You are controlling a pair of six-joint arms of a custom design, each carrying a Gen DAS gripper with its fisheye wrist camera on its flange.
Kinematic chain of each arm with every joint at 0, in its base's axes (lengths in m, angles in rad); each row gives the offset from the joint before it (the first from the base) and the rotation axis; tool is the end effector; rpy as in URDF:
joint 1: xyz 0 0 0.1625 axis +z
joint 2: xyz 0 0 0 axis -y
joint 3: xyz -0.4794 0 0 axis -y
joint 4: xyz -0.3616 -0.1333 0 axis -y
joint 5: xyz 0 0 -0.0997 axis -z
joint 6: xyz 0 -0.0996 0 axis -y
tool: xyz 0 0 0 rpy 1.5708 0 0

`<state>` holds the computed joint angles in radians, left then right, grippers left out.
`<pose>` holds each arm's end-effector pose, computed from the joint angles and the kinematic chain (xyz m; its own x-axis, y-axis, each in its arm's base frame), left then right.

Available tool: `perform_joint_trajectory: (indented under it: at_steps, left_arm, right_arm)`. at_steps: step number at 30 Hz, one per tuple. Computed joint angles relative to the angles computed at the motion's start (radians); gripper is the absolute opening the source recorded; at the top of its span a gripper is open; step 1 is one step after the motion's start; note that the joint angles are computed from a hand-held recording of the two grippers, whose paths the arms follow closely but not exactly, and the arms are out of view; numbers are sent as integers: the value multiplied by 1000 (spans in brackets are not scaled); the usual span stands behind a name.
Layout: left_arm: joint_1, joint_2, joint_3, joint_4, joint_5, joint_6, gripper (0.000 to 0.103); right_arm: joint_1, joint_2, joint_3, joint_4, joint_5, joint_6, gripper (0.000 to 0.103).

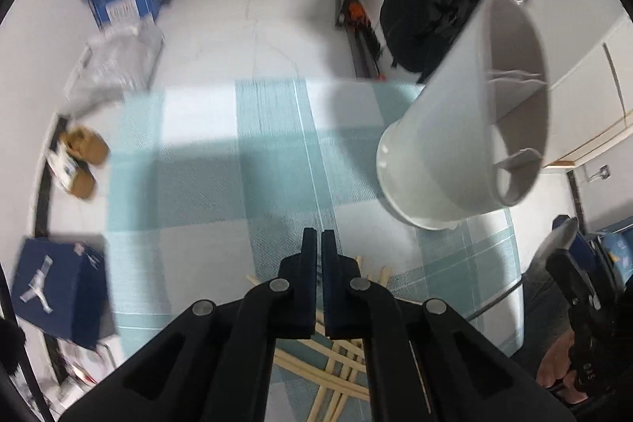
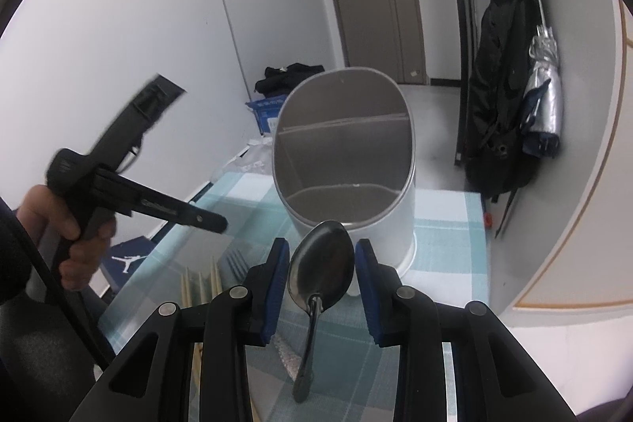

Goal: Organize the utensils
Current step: 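Close the left gripper on the steel fork handle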

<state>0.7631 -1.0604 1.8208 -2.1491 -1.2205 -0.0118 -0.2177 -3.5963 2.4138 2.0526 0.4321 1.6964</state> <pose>-0.3015 -0.5201 0.2215 -0.6126 0.7137 -0.3396 0.7036 0.6882 0.1771 0.2867 -0.2926 0.1905 -0.8008 0.2309 0.5527 -0.3839 0.5104 -0.7694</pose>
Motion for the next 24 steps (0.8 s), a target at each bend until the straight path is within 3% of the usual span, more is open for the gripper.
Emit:
perform_joint_trajectory:
  at_steps: [6,10,11,14,17,20,24]
  left_arm:
    - [-41,-50,79,-124,46,69,0]
    - [5,-20,44,-84,44,0,1]
    - [24,-11,31,-71,34,-17,8]
    - [60,18,0,-33,1,-16,46]
    - [71,37,1,-49,-7,35,47]
    - [82,66,-30,14,-37,88,47]
    - [77,107,-55,72,-13,159,47]
  right_arm:
    - [20,-7,-24,-31,-7,42,33]
    - [35,-5,-15,-42,-1,71,33]
    - [38,-4,-14,-50,0,79,33]
    - [47,-5,-16,-63,5,96,33]
    - [47,-5,-18,-65,6,98,33]
    - [47,-1,-15,-72,6,102,33]
    - [40,3,-10,-68,5,97,33]
